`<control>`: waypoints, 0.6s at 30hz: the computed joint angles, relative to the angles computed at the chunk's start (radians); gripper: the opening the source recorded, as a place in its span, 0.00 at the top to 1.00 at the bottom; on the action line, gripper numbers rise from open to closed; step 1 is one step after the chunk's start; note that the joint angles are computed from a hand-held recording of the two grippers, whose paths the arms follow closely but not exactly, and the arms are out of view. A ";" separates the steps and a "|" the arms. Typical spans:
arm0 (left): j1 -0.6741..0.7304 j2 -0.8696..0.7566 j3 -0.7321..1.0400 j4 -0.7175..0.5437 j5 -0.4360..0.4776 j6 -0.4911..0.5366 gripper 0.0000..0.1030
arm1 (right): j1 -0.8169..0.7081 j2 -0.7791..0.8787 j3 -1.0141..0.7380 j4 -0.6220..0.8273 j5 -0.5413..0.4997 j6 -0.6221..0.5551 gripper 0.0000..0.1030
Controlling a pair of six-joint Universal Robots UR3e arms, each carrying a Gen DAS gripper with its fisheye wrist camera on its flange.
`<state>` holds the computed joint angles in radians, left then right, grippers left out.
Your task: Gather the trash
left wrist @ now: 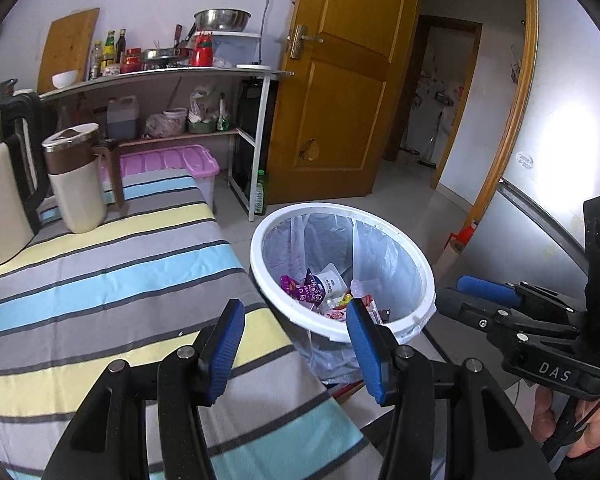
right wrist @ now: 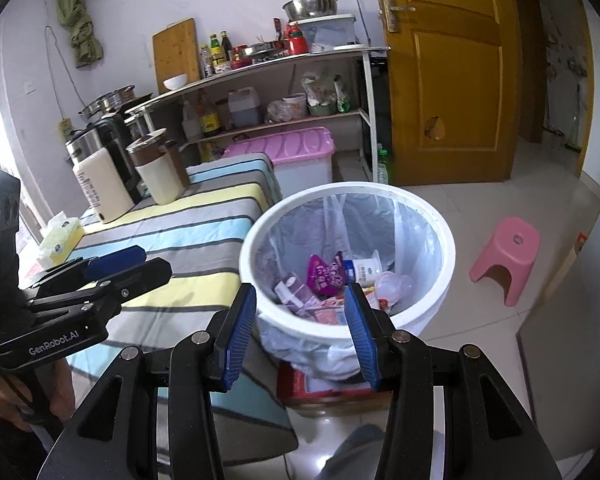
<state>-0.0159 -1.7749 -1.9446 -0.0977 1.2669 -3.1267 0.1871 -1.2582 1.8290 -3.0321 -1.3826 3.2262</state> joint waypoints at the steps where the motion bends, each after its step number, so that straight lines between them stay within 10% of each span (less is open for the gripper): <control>1: 0.003 0.015 -0.015 0.002 0.000 0.000 0.49 | 0.005 -0.007 0.010 -0.005 -0.001 -0.001 0.54; 18: 0.023 0.239 -0.276 0.074 0.064 -0.001 0.49 | 0.070 -0.124 0.156 -0.048 -0.034 0.011 0.54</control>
